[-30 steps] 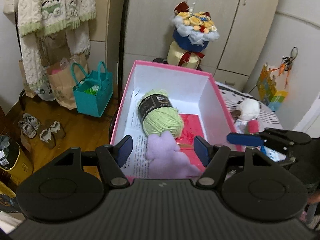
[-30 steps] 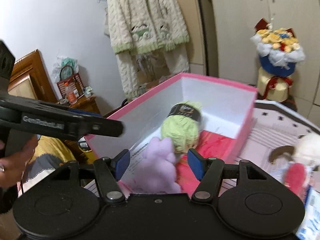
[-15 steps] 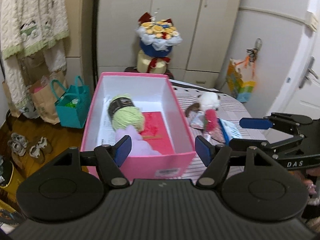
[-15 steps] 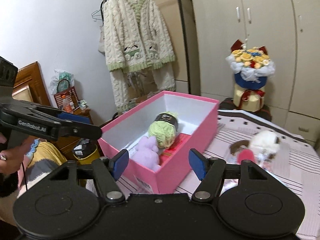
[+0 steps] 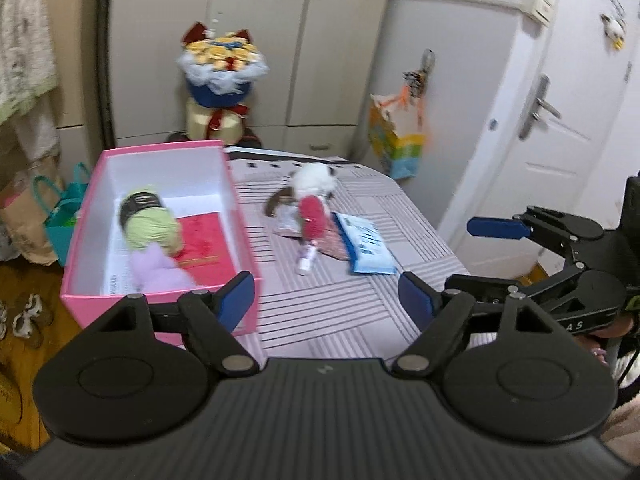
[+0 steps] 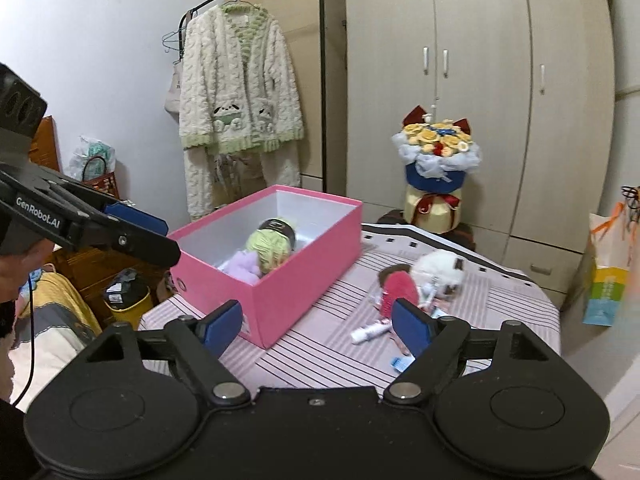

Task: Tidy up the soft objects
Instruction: 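Move the left tool to the blue-and-white tissue pack and grip it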

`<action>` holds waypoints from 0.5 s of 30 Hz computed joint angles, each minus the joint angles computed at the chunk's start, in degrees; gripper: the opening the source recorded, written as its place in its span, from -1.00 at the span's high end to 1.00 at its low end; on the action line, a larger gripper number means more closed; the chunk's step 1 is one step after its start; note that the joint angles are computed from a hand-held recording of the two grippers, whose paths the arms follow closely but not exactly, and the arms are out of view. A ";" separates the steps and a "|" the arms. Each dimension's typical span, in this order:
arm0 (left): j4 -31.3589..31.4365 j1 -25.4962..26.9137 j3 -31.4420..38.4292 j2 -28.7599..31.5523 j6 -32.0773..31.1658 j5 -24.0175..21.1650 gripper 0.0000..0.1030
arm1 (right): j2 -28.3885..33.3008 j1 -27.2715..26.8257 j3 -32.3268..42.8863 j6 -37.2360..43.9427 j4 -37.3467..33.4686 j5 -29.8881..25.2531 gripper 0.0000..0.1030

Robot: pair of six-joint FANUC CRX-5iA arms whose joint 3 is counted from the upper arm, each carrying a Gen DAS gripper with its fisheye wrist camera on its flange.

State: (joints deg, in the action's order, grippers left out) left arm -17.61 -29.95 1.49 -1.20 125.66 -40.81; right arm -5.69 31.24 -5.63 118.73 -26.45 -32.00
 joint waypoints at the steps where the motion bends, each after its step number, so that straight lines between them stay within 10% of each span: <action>1: -0.11 -0.41 0.63 0.79 -0.07 0.00 -0.54 | -0.12 -0.66 -0.13 0.49 -0.56 -0.28 -0.66; 15: -3.17 -2.88 6.37 10.41 -4.02 9.39 -0.55 | 3.85 -8.14 -0.58 15.18 -11.52 2.64 -0.76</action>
